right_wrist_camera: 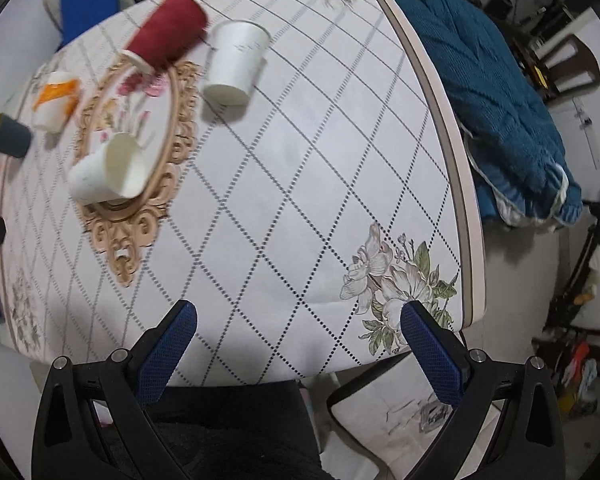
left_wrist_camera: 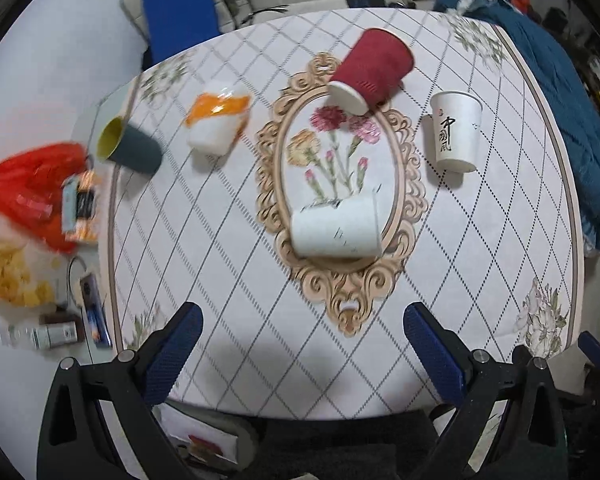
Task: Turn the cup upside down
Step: 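Move the left tool toward the upright white printed paper cup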
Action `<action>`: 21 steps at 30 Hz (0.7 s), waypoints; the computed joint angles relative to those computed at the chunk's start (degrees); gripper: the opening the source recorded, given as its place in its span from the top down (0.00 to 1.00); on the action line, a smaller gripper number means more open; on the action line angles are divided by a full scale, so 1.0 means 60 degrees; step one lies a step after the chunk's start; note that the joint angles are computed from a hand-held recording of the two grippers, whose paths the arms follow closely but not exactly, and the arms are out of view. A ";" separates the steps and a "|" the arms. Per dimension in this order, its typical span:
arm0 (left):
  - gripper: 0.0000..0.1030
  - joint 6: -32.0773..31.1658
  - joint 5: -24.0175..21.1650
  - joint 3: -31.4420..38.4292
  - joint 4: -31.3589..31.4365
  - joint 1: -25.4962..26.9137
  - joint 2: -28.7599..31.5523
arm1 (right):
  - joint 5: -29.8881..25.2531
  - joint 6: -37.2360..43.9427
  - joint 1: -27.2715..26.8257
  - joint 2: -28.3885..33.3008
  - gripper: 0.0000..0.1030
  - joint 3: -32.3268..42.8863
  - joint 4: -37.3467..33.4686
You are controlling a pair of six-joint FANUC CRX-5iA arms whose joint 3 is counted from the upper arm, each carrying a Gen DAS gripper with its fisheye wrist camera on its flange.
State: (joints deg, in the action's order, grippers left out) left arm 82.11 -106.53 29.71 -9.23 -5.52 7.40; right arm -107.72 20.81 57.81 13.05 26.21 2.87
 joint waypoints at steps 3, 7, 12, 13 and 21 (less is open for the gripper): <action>0.00 -0.0250 0.0053 0.0532 0.0061 -0.0196 0.0660 | 0.0039 -0.0116 -0.0270 0.0098 0.00 -0.0090 -0.0191; 0.00 -0.0611 0.0046 0.1337 0.0172 -0.0470 0.1570 | 0.0071 -0.0318 -0.0684 0.0289 0.00 -0.0234 -0.0350; 0.00 -0.1025 -0.0357 0.2718 0.0271 -0.0867 0.2899 | 0.0041 -0.0291 -0.1082 0.0607 0.00 -0.0230 -0.0326; 0.00 -0.1071 -0.0470 0.2987 0.0350 -0.0933 0.3156 | 0.0045 -0.0269 -0.1180 0.0692 0.00 -0.0216 -0.0302; 0.00 -0.1118 -0.1499 0.5304 0.0752 -0.1372 0.5146 | 0.0118 -0.0093 -0.1762 0.1149 0.00 -0.0031 -0.0219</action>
